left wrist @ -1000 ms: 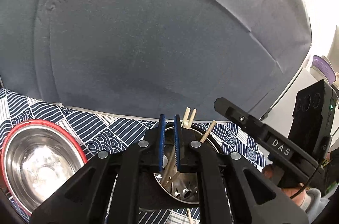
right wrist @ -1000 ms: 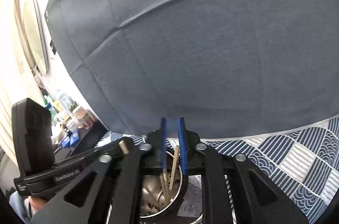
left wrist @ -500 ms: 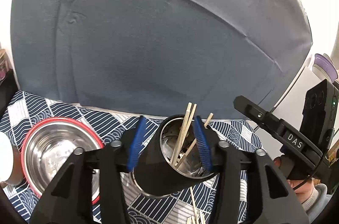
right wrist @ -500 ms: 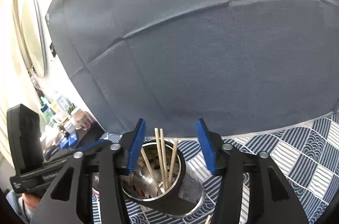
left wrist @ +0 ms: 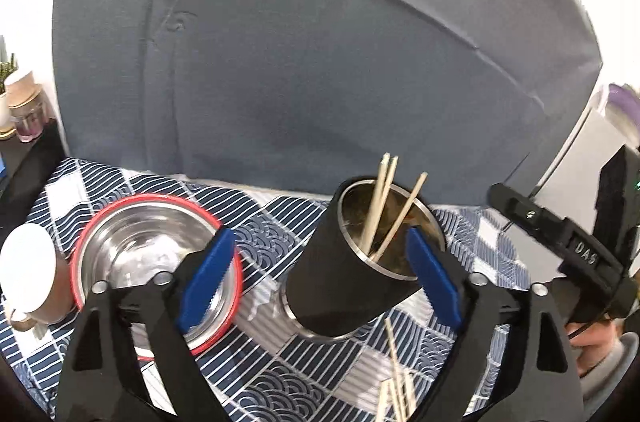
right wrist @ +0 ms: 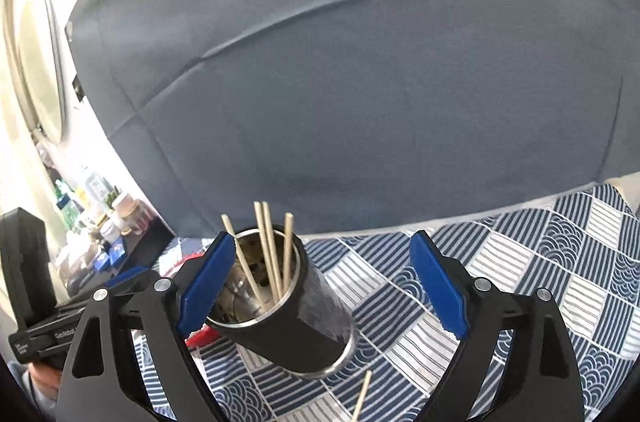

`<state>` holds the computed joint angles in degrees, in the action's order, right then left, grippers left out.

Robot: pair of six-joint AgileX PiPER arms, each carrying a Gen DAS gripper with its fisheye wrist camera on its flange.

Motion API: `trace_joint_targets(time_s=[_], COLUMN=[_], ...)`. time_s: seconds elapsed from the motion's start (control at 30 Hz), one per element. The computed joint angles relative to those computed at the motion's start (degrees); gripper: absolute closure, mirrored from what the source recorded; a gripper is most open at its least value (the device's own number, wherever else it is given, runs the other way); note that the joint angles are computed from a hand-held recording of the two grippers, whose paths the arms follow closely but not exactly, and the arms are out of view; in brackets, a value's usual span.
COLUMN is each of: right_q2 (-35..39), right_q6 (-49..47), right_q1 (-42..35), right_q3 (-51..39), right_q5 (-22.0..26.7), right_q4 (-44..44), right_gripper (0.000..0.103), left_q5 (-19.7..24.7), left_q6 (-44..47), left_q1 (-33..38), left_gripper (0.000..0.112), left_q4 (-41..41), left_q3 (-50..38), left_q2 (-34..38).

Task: Organize utensils
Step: 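Move the left tool back toward the remaining chopsticks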

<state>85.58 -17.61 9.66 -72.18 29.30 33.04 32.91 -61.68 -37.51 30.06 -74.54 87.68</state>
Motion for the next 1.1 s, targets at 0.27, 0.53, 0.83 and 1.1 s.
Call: trace_joint_targets(time_s=[0.27,0.53,0.83,1.1], right_q2=[-1.85,-4.1,-5.78,-6.55], right_q6=[4.58,6.82,8.07,6.29], right_q1=[0.22,0.33,-0.31,-2.51], right_q3=[5.37,12.25,19.33,23.54], right_q5=[-1.08,-1.43,-1.31,0.46], right_q4=[-5.65,-10.9,-14.96,-15.14], right_gripper=[0.017,0.017,0.016,0.016], left_q5=[2.03,2.03,2.45,2.02], left_q6=[-2.59,-2.25,-3.08,-1.87], left_q1=[-2.22,-4.81,-9.21,-11.88], left_gripper=[0.015,0.015,0.015,0.015], left_q4=[0.95,-0.52,-1.02,-3.27], left_q3=[2.78,6.6,10.31,11.76], left_q2=[-0.58,-1.38,0.92,3.43])
